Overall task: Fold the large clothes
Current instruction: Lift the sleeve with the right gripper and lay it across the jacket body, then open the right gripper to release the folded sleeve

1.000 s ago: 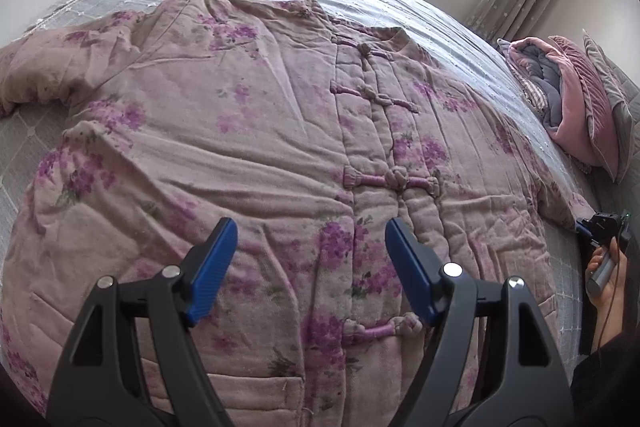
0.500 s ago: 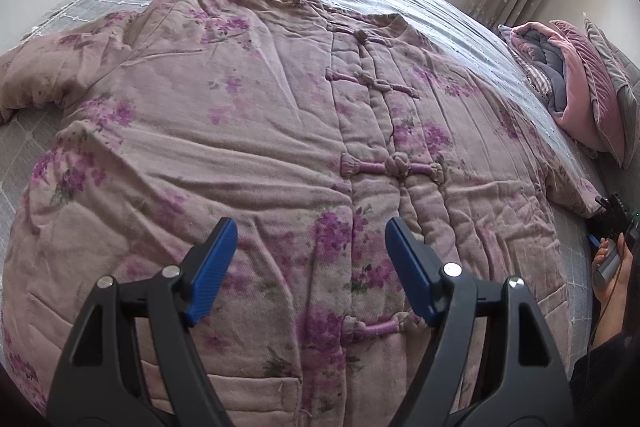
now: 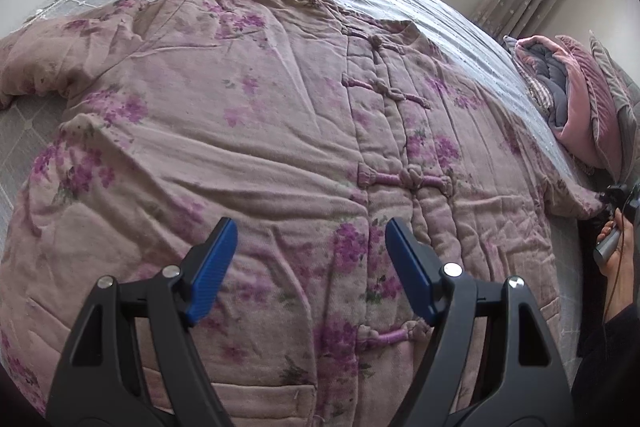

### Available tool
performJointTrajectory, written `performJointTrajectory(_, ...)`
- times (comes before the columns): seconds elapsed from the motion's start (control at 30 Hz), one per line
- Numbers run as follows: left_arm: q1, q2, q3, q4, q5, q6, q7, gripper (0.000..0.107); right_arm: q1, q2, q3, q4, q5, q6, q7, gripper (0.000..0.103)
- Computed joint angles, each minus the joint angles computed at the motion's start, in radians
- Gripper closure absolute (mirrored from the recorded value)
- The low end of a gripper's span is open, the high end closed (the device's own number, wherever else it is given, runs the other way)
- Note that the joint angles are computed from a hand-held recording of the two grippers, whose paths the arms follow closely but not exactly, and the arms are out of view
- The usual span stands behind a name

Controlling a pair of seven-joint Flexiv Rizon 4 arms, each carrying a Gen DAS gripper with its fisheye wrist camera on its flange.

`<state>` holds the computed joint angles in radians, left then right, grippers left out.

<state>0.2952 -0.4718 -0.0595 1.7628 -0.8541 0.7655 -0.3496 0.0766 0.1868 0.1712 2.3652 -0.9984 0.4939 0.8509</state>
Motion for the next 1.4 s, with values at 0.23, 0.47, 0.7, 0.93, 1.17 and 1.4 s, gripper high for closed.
performJointTrajectory(0.23,0.025,-0.03,-0.001,-0.061,-0.035,-0.031,-0.06,0.03,0.321,-0.131,-0.137,-0.309,-0.364,-0.176,-0.249,0.092)
performJointTrajectory(0.47,0.074,-0.108,-0.007,-0.181,-0.046,-0.09,-0.222,0.03,0.386,-0.579,-0.149,-0.788,-0.525,0.197,-0.654,0.092)
performJointTrajectory(0.7,0.119,-0.169,-0.021,-0.272,-0.027,-0.145,-0.342,0.03,0.58,-1.039,-0.218,-1.21,0.164,0.228,-1.333,0.091)
performJointTrajectory(0.93,0.145,-0.177,-0.044,-0.287,-0.046,-0.17,-0.342,0.03,0.526,-0.998,-0.195,-1.107,0.047,0.36,-1.092,0.089)
performJointTrajectory(1.17,0.144,-0.182,-0.036,-0.298,-0.043,-0.18,-0.352,0.03,0.432,-0.854,-0.202,-0.96,-0.298,0.568,-0.53,0.087)
performJointTrajectory(1.4,0.146,-0.19,-0.041,-0.306,-0.036,-0.172,-0.355,0.03,0.428,-1.053,0.026,-1.202,0.084,0.291,-1.172,0.077)
